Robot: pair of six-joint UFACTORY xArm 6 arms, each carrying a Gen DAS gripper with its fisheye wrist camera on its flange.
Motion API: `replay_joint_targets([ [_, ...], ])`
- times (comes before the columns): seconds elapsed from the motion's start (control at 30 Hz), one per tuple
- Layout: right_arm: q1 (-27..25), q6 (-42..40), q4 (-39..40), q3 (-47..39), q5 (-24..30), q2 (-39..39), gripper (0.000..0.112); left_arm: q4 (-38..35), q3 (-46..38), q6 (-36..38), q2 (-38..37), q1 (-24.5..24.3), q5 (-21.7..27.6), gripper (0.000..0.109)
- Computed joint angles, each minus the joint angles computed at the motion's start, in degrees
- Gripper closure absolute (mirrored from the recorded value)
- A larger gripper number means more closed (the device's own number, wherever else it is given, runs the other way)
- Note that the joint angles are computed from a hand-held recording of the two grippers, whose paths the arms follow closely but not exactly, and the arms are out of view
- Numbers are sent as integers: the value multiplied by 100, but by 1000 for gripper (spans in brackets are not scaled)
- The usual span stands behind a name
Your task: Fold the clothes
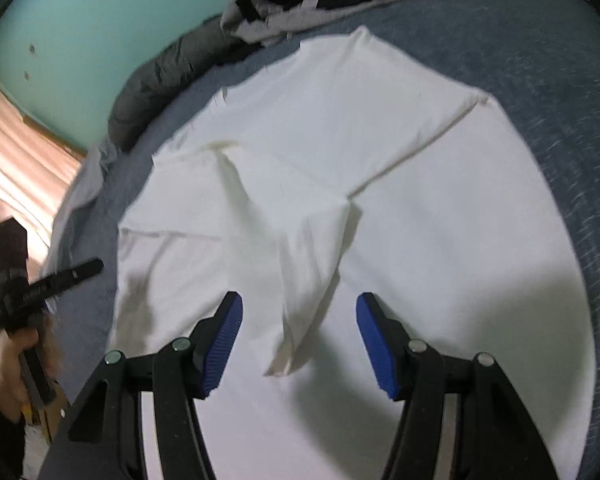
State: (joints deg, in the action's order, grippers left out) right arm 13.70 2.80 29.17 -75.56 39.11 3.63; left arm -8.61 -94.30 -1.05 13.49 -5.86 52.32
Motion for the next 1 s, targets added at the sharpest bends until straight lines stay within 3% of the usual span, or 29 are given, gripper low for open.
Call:
replay_joint_targets([
  [0.23, 17, 28, -149, 72, -18, -12, 54, 628, -348, -66, 405, 189, -77, 48],
  [0.33, 12, -25, -135, 79, -30, -8, 72, 619, -618, -161, 625, 253, 3, 48],
  [0.43, -9, -179, 116, 67, -54, 16, 101, 653, -874, -191, 830, 290, 89, 48],
  [0.5, -38, -309, 328, 101, -93, -10, 105, 666, -992, -168, 921, 298, 139, 48],
  [0.77, -233, -588, 925, 418, -363, -506, 109, 811, -1276, -209, 1113, 310, 291, 48],
  [1.0, -617, -167, 712, 827, -613, -887, 109, 957, -1252, -234, 1043, 324, 339, 48],
])
